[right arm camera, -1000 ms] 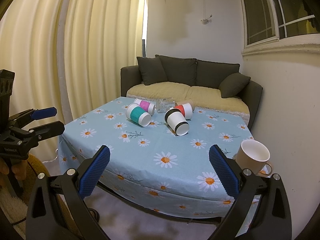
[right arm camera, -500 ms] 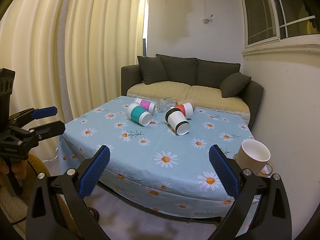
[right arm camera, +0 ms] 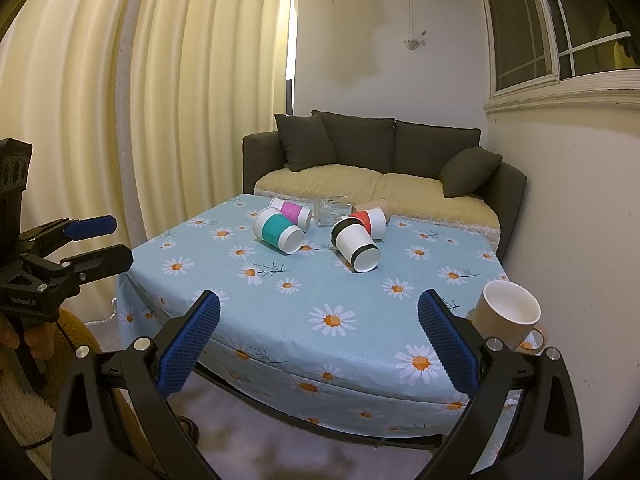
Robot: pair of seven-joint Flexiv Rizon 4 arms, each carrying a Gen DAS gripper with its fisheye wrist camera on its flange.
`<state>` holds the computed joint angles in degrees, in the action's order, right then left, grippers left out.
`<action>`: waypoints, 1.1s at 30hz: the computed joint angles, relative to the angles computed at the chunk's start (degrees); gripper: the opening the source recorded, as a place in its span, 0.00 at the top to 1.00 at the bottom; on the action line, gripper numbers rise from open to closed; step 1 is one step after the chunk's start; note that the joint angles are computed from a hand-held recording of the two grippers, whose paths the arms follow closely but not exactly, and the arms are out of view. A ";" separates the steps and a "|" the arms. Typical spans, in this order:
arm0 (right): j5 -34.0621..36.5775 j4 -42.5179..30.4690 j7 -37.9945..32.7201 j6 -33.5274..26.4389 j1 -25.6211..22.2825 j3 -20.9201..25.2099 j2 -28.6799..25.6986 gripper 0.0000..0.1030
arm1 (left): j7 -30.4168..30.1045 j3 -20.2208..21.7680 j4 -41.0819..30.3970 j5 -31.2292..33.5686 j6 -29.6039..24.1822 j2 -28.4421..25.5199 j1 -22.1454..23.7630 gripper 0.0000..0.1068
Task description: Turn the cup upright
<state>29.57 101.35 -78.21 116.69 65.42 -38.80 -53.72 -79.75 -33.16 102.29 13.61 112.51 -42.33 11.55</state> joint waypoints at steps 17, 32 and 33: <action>-2.37 -0.04 1.59 -1.78 -0.14 -0.52 0.22 0.05 | 1.36 0.97 -0.93 -2.40 -2.62 -0.06 -1.55 0.10; -24.73 -9.83 1.26 -11.70 -17.39 12.91 4.70 0.05 | 6.66 -2.29 -7.83 -17.13 -16.43 -1.54 -1.45 0.10; -27.58 -12.02 1.42 -13.61 -20.16 15.42 4.62 0.05 | 6.46 -0.91 -9.97 -19.31 -18.60 -1.79 -2.62 0.10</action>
<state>1.99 89.34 -76.79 103.08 45.26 -23.38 -49.10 -73.29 -34.06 92.31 -5.70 93.91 -44.13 8.93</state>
